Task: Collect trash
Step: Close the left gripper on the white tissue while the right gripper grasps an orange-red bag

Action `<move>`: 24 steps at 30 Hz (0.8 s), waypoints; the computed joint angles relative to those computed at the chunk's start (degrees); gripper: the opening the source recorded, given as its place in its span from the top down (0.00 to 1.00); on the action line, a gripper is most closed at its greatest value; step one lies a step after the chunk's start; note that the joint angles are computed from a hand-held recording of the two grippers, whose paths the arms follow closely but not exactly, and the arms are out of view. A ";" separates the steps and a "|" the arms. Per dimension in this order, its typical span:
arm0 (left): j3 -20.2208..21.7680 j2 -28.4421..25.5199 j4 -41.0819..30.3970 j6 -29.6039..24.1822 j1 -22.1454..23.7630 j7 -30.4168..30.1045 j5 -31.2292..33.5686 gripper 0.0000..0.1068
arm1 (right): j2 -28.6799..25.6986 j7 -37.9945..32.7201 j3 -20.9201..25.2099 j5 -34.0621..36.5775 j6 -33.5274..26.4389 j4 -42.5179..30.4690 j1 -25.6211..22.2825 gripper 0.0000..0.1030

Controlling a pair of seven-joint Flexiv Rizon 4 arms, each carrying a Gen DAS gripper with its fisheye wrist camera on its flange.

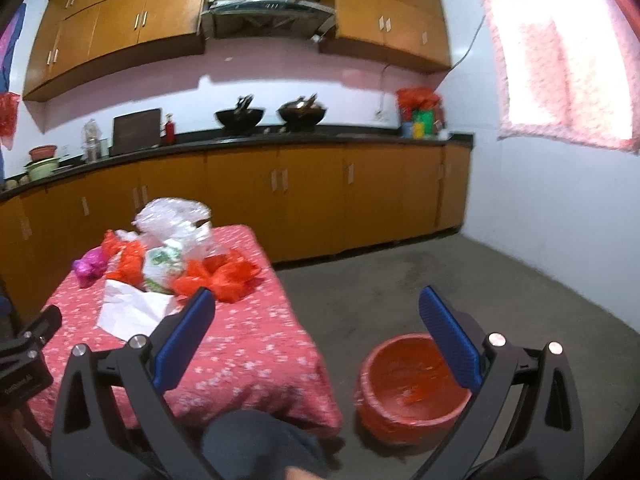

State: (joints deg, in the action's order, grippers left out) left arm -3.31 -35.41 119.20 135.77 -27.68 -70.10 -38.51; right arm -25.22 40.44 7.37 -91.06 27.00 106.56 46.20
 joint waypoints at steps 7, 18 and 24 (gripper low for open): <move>1.20 -2.05 -3.32 -3.86 3.65 -1.00 -0.76 0.08 | -6.61 -4.81 -3.23 -0.92 15.95 -8.67 -4.27 0.17; 2.88 -8.93 -15.93 -14.05 8.07 2.00 4.04 0.24 | -21.01 -16.50 -10.77 10.86 28.77 -28.43 -4.67 0.28; 2.12 -11.36 -20.33 -20.27 11.36 -1.50 8.31 0.24 | -29.52 -23.81 -11.73 25.15 28.42 -39.97 -5.46 0.28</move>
State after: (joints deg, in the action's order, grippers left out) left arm -1.19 -46.77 98.87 115.50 -16.32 -71.59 -30.20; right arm -54.74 16.63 -4.36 -65.91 55.42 66.59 40.74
